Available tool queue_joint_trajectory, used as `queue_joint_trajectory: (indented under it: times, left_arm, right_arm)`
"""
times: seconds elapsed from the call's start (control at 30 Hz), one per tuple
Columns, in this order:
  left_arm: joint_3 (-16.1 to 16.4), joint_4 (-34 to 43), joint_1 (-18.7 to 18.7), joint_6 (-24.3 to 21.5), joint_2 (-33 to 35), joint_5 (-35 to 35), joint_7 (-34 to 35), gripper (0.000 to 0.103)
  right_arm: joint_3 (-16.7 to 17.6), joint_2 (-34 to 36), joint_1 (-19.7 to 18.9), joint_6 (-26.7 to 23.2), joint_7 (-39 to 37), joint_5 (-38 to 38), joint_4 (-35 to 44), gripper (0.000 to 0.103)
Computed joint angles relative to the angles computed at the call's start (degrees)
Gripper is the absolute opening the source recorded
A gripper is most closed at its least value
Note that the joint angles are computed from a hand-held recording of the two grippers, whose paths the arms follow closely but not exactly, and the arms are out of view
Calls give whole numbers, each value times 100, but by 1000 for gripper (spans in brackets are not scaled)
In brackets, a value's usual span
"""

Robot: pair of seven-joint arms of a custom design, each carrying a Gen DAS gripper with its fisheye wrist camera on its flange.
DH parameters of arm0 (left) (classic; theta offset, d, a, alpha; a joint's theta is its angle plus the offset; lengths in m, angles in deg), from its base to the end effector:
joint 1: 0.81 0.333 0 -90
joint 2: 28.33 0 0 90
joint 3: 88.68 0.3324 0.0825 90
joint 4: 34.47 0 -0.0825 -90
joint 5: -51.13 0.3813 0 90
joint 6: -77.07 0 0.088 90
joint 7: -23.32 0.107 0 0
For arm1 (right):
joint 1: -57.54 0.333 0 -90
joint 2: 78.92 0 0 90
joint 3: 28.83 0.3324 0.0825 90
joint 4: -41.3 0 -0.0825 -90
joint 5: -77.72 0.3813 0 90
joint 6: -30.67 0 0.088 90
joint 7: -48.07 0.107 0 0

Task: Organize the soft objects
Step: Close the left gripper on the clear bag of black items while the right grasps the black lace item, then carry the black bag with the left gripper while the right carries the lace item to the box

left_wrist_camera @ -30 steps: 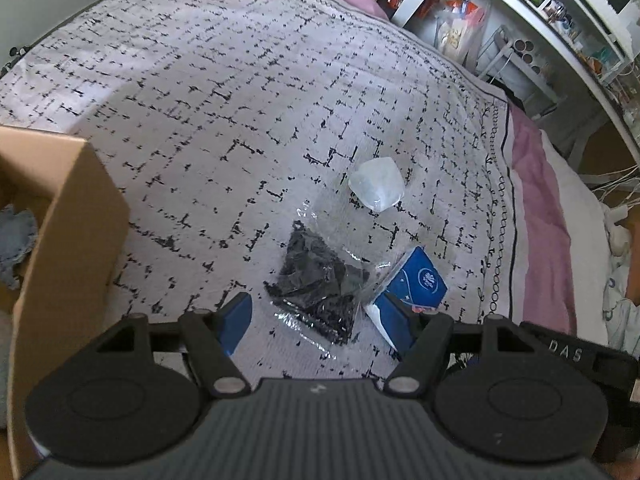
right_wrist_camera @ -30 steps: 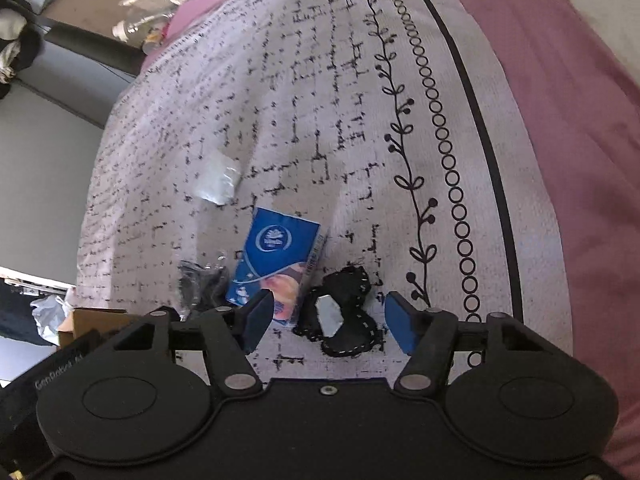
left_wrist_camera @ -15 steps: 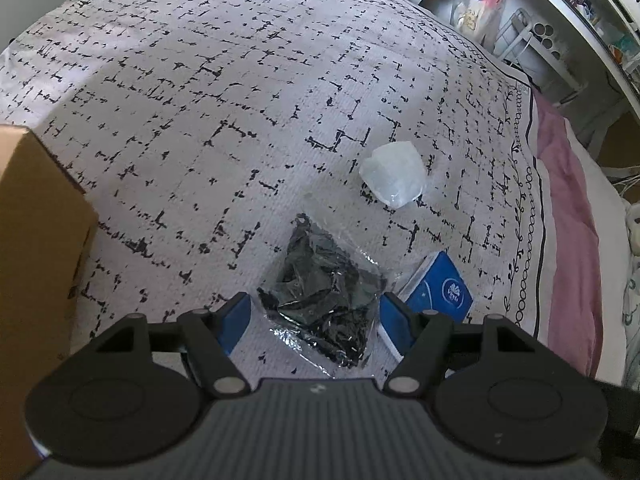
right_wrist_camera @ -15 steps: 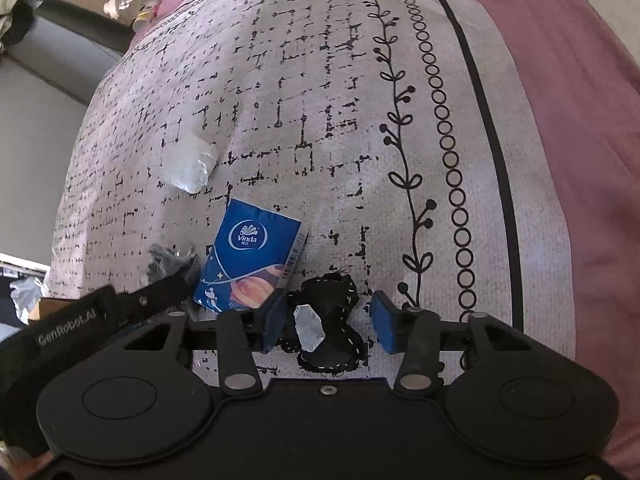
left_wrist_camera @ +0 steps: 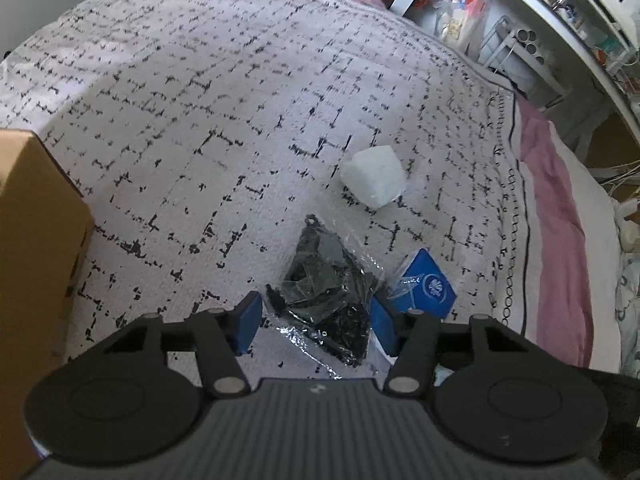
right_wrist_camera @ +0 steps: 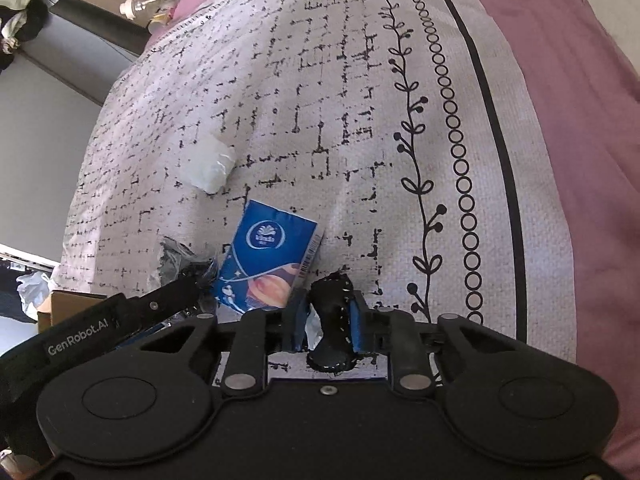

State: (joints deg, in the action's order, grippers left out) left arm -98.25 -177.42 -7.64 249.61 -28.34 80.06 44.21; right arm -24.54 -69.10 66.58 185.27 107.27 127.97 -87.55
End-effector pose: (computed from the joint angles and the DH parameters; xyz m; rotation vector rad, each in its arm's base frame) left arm 0.4698 -0.1753 0.3558 -2.3978 1.5285 -0.7179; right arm 0.5477 0.1027 0.3278 -1.8512 1.8267 0.1132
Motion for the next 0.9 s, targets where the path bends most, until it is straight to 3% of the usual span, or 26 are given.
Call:
queue_joint_trajectory:
  times: [0.33, 0.57, 0.9]
  left_arm:
    - [-170, -330, 136, -17, -630, 397, -418, 49]
    - [-320, -621, 236, -85, -1203, 227, -340, 49]
    - [-437, -1082, 306, -184, -2019, -113, -180, 49]
  right_arm:
    - [19, -341, 50, 128, -436, 578, -219, 18]
    - [6, -679, 206, 154, -878, 1173, -384, 18]
    - [-54, -1046, 500, 307, -1016, 1428, -623, 18]
